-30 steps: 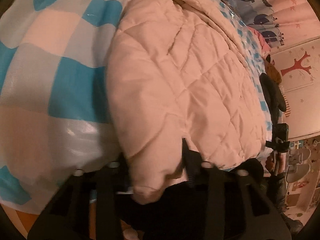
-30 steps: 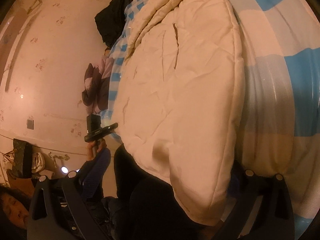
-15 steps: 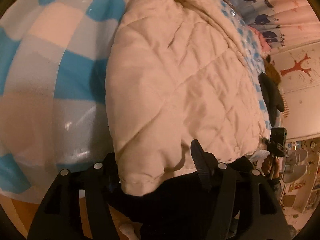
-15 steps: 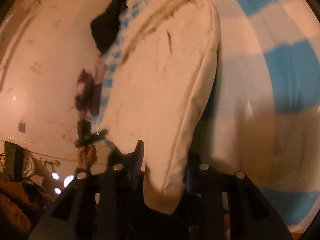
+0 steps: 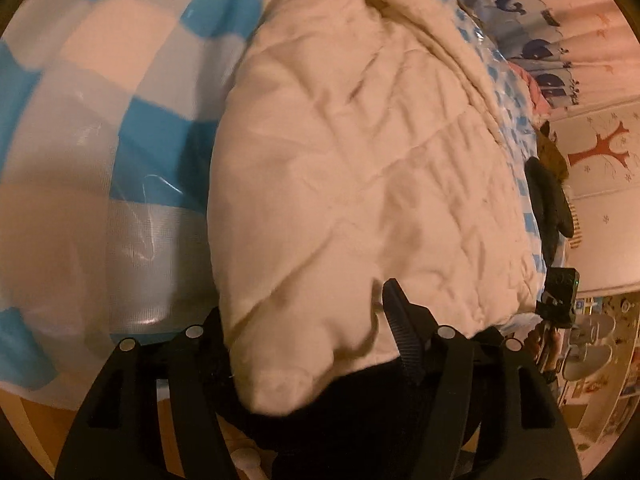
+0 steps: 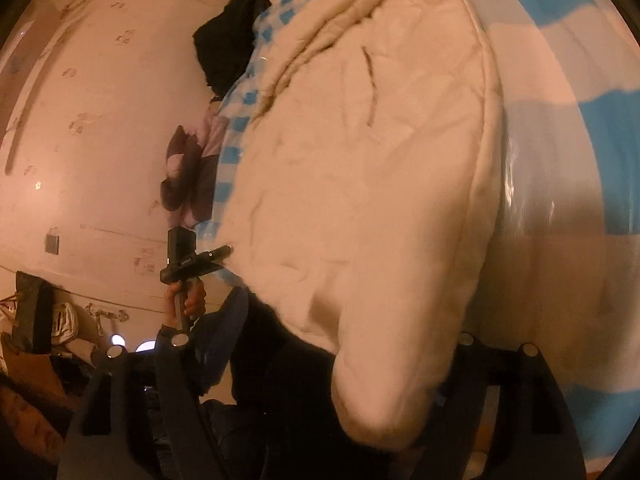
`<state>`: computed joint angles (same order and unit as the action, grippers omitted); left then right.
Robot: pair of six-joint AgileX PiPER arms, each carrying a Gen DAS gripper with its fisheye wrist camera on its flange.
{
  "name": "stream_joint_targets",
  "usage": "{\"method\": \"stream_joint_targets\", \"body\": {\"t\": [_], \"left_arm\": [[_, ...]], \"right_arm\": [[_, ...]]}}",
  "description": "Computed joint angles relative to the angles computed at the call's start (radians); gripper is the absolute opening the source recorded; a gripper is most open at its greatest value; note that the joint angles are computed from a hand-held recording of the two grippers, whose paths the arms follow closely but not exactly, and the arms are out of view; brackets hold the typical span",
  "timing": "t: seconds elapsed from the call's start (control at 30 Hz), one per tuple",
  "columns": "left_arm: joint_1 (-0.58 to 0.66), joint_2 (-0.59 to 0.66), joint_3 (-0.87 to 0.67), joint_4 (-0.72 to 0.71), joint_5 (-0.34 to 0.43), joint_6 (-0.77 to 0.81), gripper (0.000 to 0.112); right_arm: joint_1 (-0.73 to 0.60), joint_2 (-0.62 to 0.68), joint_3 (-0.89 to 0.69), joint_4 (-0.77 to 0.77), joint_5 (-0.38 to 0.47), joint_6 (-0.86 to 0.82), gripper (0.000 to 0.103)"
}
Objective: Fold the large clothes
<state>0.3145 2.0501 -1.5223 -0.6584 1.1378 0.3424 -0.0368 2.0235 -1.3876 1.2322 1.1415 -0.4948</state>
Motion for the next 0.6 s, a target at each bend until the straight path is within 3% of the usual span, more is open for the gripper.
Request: {"method": "stream_joint_targets", "body": {"t": [0.03, 0.1, 0.17, 0.23, 0.47, 0.6], "left_arm": [[0.007, -0.004, 0.019, -0.028, -0.02, 0.019, 0.06], [0.013, -0.026, 0.049, -0.037, -0.05, 0.044, 0.039], [0.022, -0.035, 0.053, -0.055, -0.044, 0.064, 0.021], [0.02, -0.053, 0.04, -0.054, -0.038, 0.065, 0.018], [0.041, -0.152, 0.02, -0.149, 0.006, 0.079, 0.014], [0.068, -0.233, 0.021, -0.171, 0.071, 0.094, 0.014]], "right_arm": [[0.002, -0.005, 0.011, 0.011, -0.014, -0.008, 0.048], [-0.003, -0.027, 0.029, 0.021, -0.04, -0.009, 0.025], [-0.01, -0.051, 0.034, 0.036, -0.047, -0.018, 0.02], [-0.012, -0.08, 0.03, 0.042, -0.055, -0.017, 0.019], [-0.028, -0.155, 0.029, 0.121, -0.072, -0.059, 0.015], [-0.032, -0.219, 0.087, 0.169, -0.049, -0.103, 0.015]]}}
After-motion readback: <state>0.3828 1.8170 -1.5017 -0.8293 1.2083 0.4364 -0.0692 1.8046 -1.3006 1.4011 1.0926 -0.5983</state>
